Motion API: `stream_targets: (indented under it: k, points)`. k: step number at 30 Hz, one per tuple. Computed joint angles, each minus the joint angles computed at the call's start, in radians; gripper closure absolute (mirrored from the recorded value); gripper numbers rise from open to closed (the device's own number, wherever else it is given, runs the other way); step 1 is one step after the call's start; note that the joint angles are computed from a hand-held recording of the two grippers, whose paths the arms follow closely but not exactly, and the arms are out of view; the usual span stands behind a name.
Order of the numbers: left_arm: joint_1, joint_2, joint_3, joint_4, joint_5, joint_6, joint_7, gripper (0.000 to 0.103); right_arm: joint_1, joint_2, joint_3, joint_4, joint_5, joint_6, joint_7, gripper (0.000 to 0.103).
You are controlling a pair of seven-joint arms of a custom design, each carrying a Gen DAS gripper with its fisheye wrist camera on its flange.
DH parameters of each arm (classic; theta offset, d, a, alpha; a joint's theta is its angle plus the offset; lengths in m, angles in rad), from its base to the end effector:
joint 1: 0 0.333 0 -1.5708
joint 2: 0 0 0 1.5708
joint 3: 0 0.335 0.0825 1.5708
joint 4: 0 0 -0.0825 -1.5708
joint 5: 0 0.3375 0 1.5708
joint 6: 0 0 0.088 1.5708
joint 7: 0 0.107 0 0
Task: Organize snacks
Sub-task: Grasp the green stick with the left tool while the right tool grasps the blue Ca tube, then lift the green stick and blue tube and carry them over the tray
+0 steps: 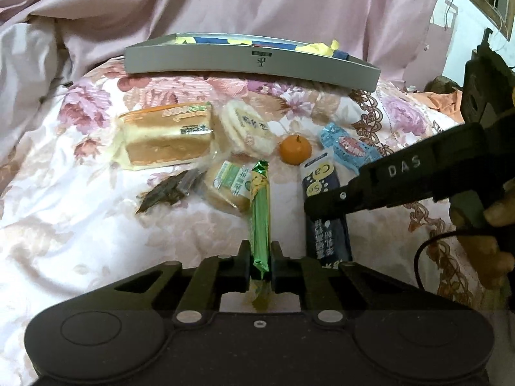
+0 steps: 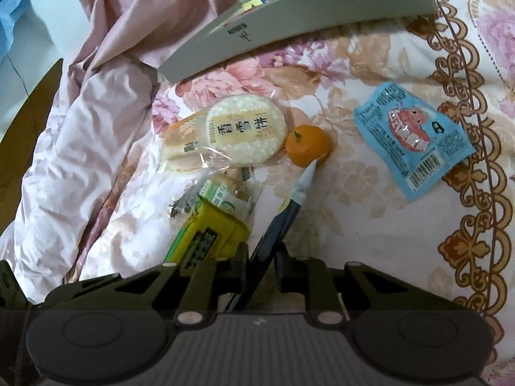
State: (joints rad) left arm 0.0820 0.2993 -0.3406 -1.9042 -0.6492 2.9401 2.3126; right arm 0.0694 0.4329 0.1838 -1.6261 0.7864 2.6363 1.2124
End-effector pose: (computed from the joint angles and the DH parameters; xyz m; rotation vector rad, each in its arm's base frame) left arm 0.6198 -0.1000 0.4706 -1.4809 2.1318 -1.0138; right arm 0.6677 0.1316 0.4715 -1.6227 1.6566 0.0325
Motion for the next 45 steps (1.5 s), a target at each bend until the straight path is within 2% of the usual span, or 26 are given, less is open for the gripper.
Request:
stream_targets:
  k: [4,8,15,17,21,23,24,27,33,39,45]
  points:
    - [-0.005,0.006,0.011,0.003,0.012,-0.002,-0.014,0.088,-0.003,0.014,-0.003,0.021,-0.003,-0.042,0.016,0.084]
    - [-0.018,0.033,0.030,0.032,0.058,-0.026,-0.075,0.084,0.004,0.030,-0.002,0.035,-0.020,-0.057,0.024,0.075]
    - [0.001,0.064,0.011,0.063,0.082,-0.031,-0.094,0.078,-0.002,0.039,0.009,0.038,-0.005,-0.060,0.007,0.066]
    - [0.002,0.069,0.010,0.068,0.090,-0.030,-0.104,0.077,-0.002,0.043,0.009,0.042,0.000,-0.061,0.010,0.065]
    - [0.009,0.068,-0.003,0.064,0.095,-0.026,-0.102,0.084,-0.005,0.048,0.014,0.043,0.019,-0.059,0.010,0.061]
    - [0.011,0.065,-0.008,0.058,0.096,-0.020,-0.099,0.087,0.000,0.045,0.012,0.038,0.017,-0.047,0.009,0.066]
    - [0.011,0.064,-0.010,0.056,0.096,-0.018,-0.099,0.089,0.005,0.043,0.009,0.033,0.011,-0.037,0.009,0.075]
    - [0.014,0.060,-0.020,0.046,0.088,-0.003,-0.093,0.091,0.011,0.039,0.014,0.021,0.002,-0.009,-0.013,0.081]
    - [0.040,0.049,-0.064,0.027,0.044,0.048,-0.040,0.092,0.034,0.017,0.019,-0.015,-0.038,0.078,-0.068,0.085]
    - [0.059,0.040,-0.096,0.010,0.013,0.098,0.001,0.092,0.020,0.000,0.044,-0.040,-0.011,0.141,-0.107,0.089]
    - [0.118,0.029,-0.177,-0.007,-0.049,0.156,0.083,0.092,0.010,-0.018,0.055,-0.064,0.010,0.177,-0.142,0.090]
